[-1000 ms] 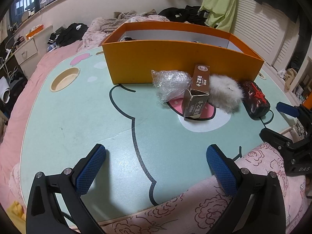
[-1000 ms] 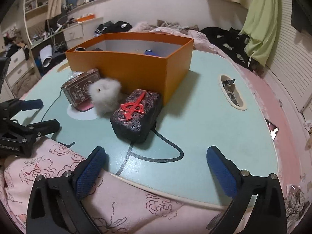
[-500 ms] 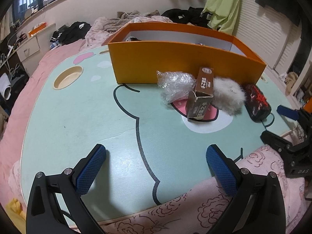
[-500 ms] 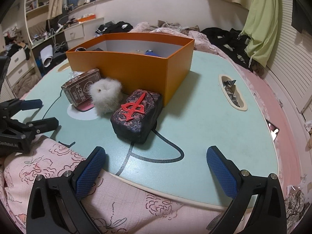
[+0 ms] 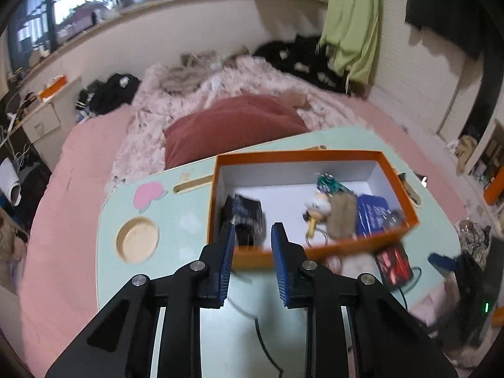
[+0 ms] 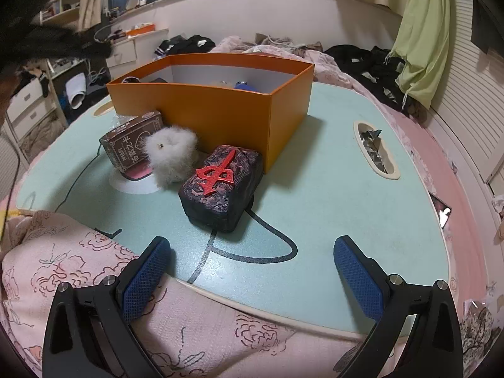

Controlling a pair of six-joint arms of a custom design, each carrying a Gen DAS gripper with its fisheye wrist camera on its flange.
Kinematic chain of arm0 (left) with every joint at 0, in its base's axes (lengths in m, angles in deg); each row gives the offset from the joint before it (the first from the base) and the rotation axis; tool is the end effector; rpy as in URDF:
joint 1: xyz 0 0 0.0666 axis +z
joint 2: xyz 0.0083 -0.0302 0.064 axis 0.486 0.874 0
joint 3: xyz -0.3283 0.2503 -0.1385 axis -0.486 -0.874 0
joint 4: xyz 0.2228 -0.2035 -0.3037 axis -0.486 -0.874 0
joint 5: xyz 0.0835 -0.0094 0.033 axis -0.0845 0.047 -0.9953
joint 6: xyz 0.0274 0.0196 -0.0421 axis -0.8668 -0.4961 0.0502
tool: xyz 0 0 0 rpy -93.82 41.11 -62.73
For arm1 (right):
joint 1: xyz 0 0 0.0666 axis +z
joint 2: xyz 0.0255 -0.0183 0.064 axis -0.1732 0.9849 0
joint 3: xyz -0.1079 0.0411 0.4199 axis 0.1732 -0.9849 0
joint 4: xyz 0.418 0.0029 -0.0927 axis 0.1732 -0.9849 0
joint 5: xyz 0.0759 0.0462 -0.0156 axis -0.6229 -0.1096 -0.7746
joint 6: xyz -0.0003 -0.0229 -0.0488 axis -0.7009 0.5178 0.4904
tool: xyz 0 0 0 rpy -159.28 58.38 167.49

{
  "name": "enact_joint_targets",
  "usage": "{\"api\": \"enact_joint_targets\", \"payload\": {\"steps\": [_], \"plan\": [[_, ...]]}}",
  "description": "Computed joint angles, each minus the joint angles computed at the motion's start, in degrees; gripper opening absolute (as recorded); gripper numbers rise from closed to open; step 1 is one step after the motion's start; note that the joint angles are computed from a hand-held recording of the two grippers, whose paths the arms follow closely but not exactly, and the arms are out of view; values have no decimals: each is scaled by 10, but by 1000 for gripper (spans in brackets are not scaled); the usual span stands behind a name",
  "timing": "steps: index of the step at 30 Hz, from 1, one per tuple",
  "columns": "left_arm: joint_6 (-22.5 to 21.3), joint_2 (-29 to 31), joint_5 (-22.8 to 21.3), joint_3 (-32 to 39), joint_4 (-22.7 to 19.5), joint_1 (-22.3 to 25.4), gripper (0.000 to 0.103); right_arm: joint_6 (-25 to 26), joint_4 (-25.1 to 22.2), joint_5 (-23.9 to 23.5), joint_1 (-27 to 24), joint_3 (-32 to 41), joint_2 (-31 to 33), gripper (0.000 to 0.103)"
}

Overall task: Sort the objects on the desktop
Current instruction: 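Grasp the black cloth bag in the box and drop it on the table with the left gripper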

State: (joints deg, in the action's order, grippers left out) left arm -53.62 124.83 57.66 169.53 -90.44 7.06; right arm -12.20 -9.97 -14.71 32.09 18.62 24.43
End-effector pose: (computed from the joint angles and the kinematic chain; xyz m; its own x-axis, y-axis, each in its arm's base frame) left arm 0.5863 -0.2367 0.4501 -0.7231 0.2933 -0.6254 0.3645 0.9311 0.0152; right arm 0.4310 0.3684 0.3327 -0.7392 -0.1068 -0.6650 -0.1079 0.9934 -0.0397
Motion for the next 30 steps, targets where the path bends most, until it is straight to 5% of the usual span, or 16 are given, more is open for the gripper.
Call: {"api": "enact_joint_targets", "payload": {"steps": [5,12,17,19,20,24,30], "plan": [[-15,99,-19,135,-127,-10,25,0,1,0,0,-1,-1,103],[-7,192,-134,241,-250,-27,26,0,2,0,0,-3,-2,103],[-16,250,-162,299,-307,-34,47,1,3,-1,-1,-3,-2,103],[-16,252,-180,298,-297,-39,45,1,2,1,1,-2,-1,103],[-15,253,-174,301,-297,-38,36,0,2,0,1,-2,0,103],[-17,237,-131,284,-275,-26,26,2,1,0,0,5,4,103],[14,115,-5,157,-131,0,25,2,2,-1,0,4,3,103]]}}
